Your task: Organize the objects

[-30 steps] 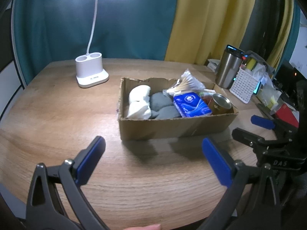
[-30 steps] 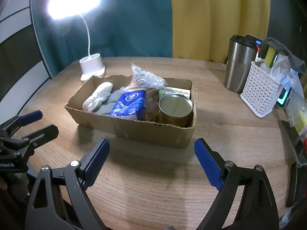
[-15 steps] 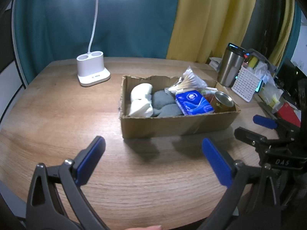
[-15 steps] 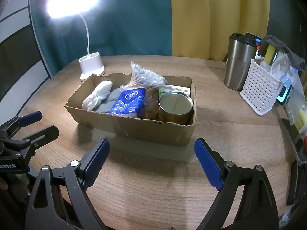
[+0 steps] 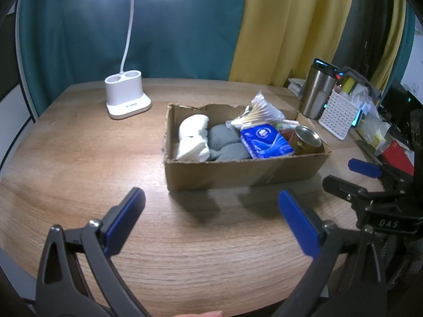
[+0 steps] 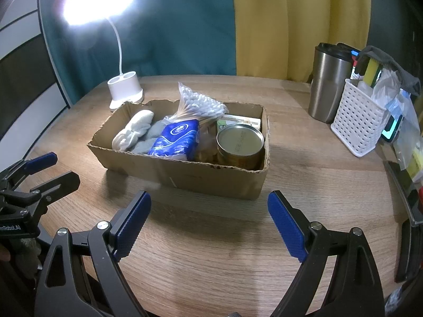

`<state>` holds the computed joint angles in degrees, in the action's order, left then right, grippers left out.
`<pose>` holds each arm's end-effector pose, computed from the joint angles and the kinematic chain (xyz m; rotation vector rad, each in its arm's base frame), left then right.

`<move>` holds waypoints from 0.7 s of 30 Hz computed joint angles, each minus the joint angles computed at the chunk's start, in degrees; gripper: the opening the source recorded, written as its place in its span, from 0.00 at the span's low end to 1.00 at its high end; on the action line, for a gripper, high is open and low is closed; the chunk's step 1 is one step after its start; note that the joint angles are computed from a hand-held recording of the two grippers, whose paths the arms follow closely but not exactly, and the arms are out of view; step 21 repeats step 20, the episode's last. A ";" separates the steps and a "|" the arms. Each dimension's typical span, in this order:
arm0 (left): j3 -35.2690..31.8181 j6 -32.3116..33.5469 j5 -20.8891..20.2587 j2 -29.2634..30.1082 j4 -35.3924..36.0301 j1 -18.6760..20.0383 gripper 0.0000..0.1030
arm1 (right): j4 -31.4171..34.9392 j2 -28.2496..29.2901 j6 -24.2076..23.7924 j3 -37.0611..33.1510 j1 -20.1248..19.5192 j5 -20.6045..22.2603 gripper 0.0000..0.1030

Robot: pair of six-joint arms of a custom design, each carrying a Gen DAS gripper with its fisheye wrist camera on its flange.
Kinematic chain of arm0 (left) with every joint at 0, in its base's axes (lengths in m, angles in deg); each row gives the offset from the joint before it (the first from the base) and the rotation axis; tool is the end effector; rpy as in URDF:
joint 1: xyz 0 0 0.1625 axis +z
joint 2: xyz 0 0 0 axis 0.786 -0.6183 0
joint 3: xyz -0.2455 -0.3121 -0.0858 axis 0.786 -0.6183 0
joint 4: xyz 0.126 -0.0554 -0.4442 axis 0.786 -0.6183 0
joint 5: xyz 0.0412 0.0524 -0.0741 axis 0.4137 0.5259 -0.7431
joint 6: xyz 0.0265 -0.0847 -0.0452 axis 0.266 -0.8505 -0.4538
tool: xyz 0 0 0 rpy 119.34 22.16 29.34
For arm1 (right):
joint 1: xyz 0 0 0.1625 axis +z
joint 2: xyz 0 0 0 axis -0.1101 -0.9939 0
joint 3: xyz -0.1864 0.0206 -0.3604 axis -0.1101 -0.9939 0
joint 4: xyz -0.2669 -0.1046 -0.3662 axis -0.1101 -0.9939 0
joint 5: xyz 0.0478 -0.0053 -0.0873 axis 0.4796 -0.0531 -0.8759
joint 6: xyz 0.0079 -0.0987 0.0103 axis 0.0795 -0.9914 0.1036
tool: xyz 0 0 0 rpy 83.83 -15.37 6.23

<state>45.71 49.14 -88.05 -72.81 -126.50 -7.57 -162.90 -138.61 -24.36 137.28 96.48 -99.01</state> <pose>-0.2091 -0.4874 0.0763 0.5877 2.4103 -0.8884 0.0984 -0.4955 0.2025 0.5952 -2.3607 0.8166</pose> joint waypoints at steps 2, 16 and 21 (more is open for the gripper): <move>-0.03 -0.03 -0.05 -0.04 0.06 0.03 0.99 | 0.10 -0.01 0.02 -0.02 -0.02 -0.02 0.89; -0.09 0.34 -0.22 0.12 0.11 -0.05 0.99 | 0.19 0.11 0.02 -0.14 -0.01 -0.06 0.89; -0.25 0.53 -0.52 0.35 0.42 -0.10 0.99 | 0.36 0.35 -0.20 -0.31 -0.09 0.01 0.89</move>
